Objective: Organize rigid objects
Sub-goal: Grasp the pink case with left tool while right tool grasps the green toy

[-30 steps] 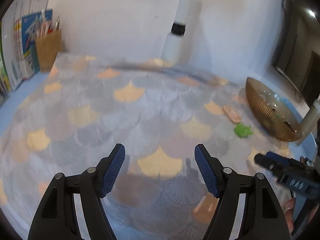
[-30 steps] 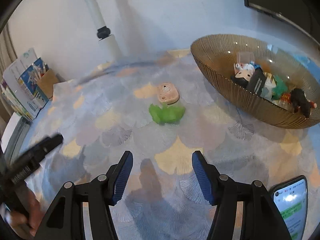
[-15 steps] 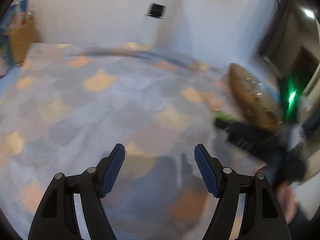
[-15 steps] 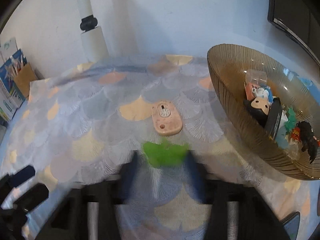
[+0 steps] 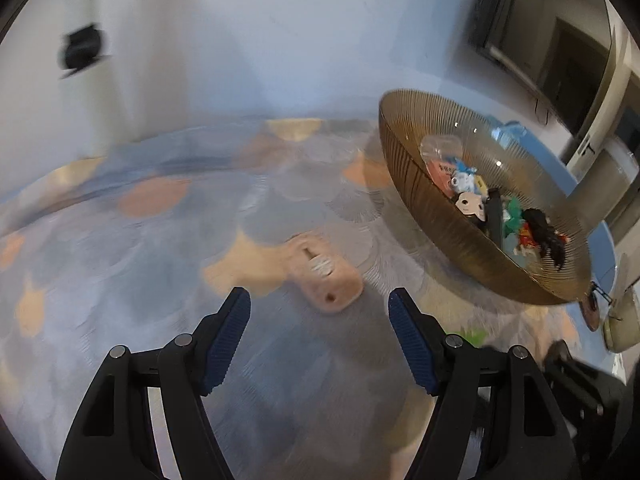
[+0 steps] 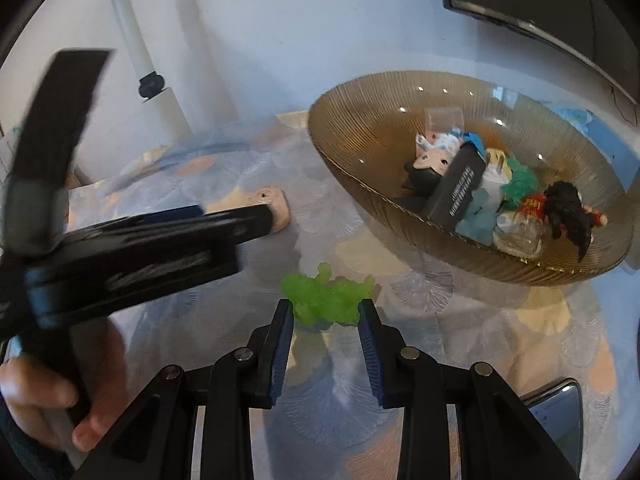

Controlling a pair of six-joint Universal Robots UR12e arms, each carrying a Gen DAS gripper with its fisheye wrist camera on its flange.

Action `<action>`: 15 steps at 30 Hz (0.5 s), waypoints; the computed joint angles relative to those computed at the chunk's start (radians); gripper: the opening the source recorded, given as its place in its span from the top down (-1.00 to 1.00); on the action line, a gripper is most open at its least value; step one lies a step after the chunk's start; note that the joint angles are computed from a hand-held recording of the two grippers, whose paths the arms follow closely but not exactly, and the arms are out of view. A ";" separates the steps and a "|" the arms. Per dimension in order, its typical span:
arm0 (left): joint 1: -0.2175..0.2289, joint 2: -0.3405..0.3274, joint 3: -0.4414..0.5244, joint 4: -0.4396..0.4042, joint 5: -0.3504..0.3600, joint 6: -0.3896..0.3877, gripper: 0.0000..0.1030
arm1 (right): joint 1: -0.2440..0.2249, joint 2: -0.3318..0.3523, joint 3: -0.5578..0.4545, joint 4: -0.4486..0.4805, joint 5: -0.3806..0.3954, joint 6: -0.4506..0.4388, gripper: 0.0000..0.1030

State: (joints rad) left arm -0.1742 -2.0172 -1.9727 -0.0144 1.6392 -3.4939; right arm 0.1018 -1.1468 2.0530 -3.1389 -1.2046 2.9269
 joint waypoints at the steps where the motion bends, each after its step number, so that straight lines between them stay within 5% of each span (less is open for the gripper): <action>1: -0.002 -0.013 0.019 -0.023 0.003 0.001 -0.28 | -0.004 0.000 -0.003 0.017 0.008 0.007 0.37; 3: -0.006 -0.025 0.036 -0.032 0.015 0.008 -0.16 | -0.011 0.000 -0.002 0.010 0.024 0.017 0.37; 5: -0.015 -0.034 0.048 -0.034 0.033 0.042 0.29 | -0.011 0.001 -0.003 0.010 0.023 0.019 0.37; 11: -0.019 0.011 -0.023 0.027 0.024 0.059 0.33 | -0.022 -0.007 0.014 -0.015 0.092 -0.029 0.37; 15: -0.035 0.090 -0.136 0.085 0.092 0.047 0.33 | -0.035 -0.038 0.019 0.139 0.210 -0.132 0.38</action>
State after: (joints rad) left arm -0.2088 -1.9269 -2.1087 0.0703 1.7311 -3.4469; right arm 0.0664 -1.1850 2.0719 -2.9999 -0.9942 2.7945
